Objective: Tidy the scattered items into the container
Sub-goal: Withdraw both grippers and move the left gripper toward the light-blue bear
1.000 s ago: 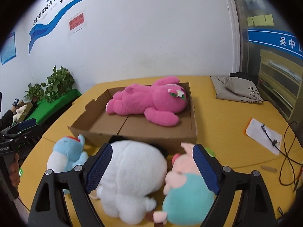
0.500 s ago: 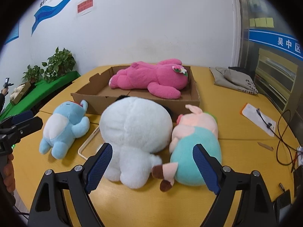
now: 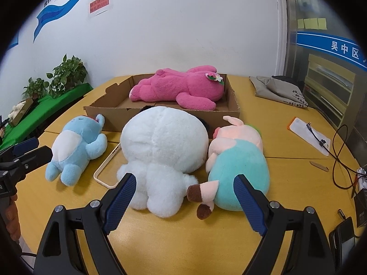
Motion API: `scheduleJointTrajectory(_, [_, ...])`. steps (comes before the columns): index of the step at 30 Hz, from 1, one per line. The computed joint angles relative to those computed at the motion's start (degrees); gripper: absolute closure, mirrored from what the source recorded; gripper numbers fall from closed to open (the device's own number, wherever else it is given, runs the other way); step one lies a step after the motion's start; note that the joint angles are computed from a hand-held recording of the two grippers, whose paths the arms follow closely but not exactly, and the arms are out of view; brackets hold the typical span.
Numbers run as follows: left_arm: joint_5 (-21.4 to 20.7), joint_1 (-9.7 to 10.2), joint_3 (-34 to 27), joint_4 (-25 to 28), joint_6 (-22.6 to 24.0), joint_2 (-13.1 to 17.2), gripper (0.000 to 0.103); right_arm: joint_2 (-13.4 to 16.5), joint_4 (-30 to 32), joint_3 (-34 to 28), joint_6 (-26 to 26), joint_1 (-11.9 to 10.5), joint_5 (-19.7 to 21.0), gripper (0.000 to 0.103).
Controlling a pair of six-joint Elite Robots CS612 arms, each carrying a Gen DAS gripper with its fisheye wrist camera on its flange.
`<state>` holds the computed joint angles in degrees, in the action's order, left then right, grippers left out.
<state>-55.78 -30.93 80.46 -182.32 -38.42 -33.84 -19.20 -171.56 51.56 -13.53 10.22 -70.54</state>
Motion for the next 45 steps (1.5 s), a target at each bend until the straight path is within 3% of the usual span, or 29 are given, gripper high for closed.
scheduleJointTrajectory(29, [-0.8, 0.97, 2.3, -1.3, -2.1, -0.6, 0.0, 0.5, 2.0, -0.6, -0.6, 0.5, 0.2, 0.016])
scheduleJointTrajectory(34, [-2.2, 1.69, 4.4, -4.2, -3.1, -1.4, 0.0, 0.7, 3.5, -1.1, -1.7, 0.7, 2.3, 0.016])
scheduleJointTrajectory(40, [-1.8, 2.78, 7.6, -4.0, -3.8, -3.3, 0.0, 1.5, 7.2, -3.1, -3.2, 1.5, 5.5, 0.016])
scheduleJointTrajectory(45, [-3.8, 4.92, 10.9, -4.7, -5.0, -5.2, 0.0, 2.5, 11.5, -6.0, -3.4, 2.7, 8.0, 0.016])
